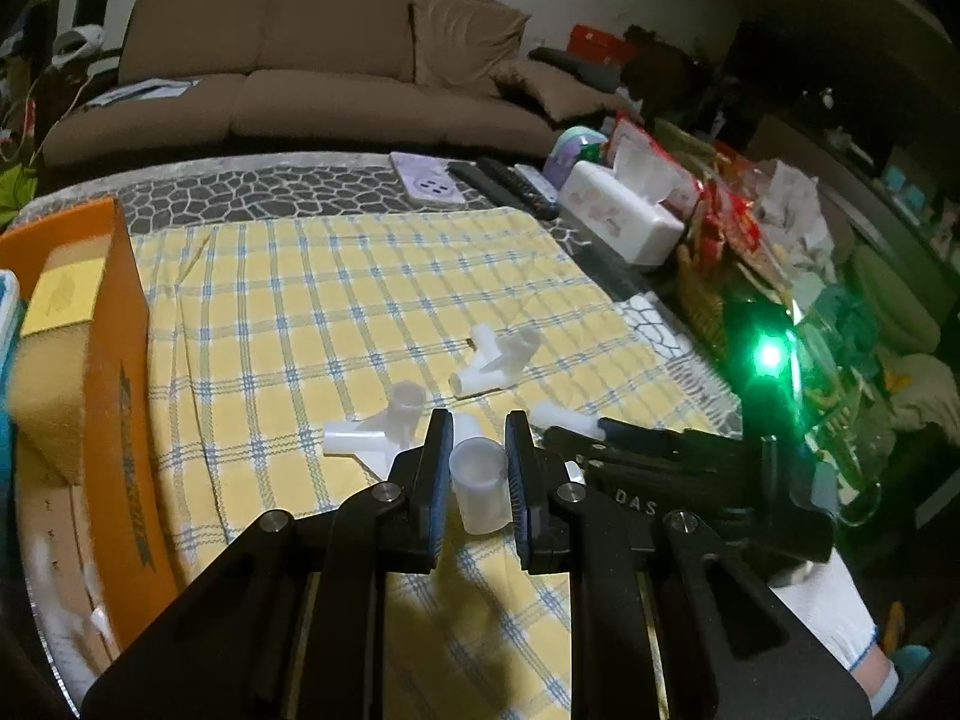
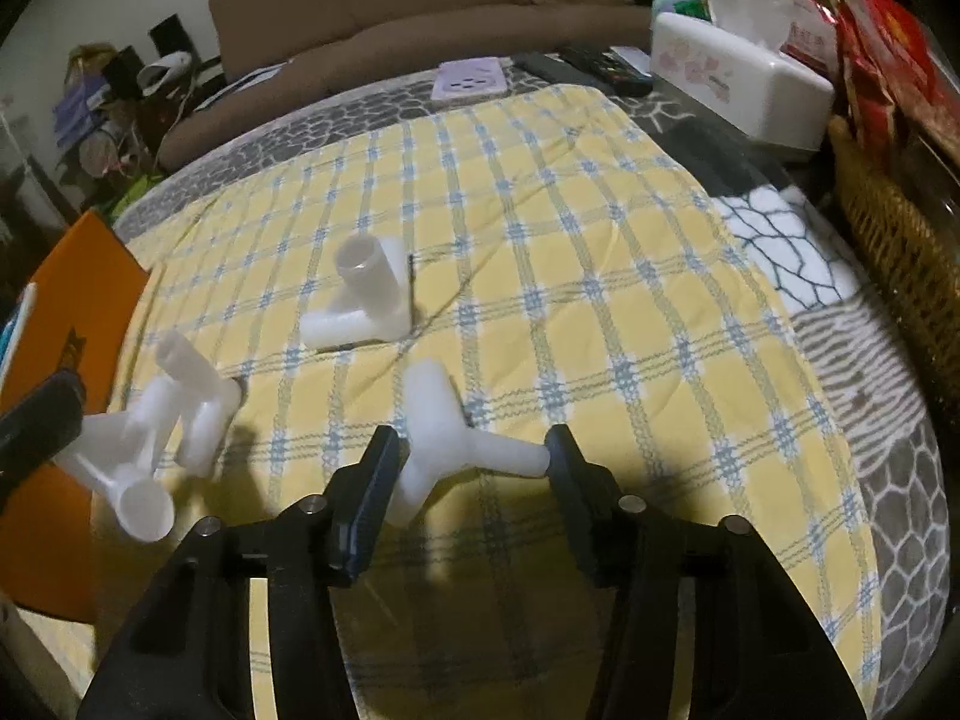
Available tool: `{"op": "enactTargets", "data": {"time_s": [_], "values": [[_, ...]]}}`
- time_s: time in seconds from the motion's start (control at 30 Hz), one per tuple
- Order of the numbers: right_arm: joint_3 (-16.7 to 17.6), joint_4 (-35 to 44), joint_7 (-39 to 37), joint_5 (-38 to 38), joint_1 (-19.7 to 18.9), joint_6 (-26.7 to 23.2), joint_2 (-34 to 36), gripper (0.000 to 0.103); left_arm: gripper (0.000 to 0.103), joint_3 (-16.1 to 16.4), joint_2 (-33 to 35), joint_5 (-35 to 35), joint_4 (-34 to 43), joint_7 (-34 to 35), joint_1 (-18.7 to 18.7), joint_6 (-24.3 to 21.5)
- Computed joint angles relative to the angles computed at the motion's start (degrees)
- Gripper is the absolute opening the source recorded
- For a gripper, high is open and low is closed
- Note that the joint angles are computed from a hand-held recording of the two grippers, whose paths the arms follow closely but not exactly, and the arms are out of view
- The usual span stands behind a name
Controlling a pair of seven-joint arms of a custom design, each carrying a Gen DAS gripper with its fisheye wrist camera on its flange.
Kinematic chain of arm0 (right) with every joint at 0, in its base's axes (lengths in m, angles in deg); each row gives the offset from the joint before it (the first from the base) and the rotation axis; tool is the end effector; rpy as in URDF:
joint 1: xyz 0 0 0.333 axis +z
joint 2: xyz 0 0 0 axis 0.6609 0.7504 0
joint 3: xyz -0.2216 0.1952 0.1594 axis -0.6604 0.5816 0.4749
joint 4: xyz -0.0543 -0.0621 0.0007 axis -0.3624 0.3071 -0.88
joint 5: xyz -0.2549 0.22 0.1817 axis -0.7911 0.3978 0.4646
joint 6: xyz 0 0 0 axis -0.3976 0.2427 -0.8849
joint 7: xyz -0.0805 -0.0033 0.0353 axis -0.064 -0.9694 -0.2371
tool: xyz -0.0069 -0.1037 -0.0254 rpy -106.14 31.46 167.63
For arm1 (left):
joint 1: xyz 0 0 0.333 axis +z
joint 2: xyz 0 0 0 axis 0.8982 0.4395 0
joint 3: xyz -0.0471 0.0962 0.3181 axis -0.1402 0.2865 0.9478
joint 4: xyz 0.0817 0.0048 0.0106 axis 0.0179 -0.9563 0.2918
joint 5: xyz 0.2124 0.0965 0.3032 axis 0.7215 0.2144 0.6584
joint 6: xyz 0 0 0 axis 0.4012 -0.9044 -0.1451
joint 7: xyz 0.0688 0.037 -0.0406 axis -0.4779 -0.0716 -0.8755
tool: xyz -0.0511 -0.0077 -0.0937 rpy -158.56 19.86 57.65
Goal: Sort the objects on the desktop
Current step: 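Grasp a white connector with the left gripper while the right gripper grasps a three-way connector, then carry both held connectors over the tray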
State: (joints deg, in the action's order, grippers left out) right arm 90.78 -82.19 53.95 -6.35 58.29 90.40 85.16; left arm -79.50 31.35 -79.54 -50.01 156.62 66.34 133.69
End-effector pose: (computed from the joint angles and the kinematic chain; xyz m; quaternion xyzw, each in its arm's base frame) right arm 0.6754 0.2208 0.4646 -0.6663 0.6812 -0.1385 0.2699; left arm 0.6489 -0.0887 0.5076 -0.5666 0.7132 -0.4011 0.0971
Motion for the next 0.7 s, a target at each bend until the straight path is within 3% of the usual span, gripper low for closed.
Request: {"op": "enactTargets", "data": {"time_s": [0.3, 0.6, 0.7], "values": [[7.6, -1.8, -10.4, 16.2, -5.6, 5.2, -2.7, 0.048, 0.016, 2.7, -6.1, -4.9, -1.1, 1.7, 1.6, -3.0], [12.3, 2.9, -22.0, 26.7, -4.7, 5.6, -3.3, 0.048, 0.016, 8.0, -11.9, -3.0, -5.7, 0.3, 2.2, -1.8], [12.4, 4.9, -24.0, 28.0, -2.7, 4.7, -2.9, 0.048, 0.016, 9.5, -12.8, -3.9, -7.0, -0.3, 3.0, -2.6]]}}
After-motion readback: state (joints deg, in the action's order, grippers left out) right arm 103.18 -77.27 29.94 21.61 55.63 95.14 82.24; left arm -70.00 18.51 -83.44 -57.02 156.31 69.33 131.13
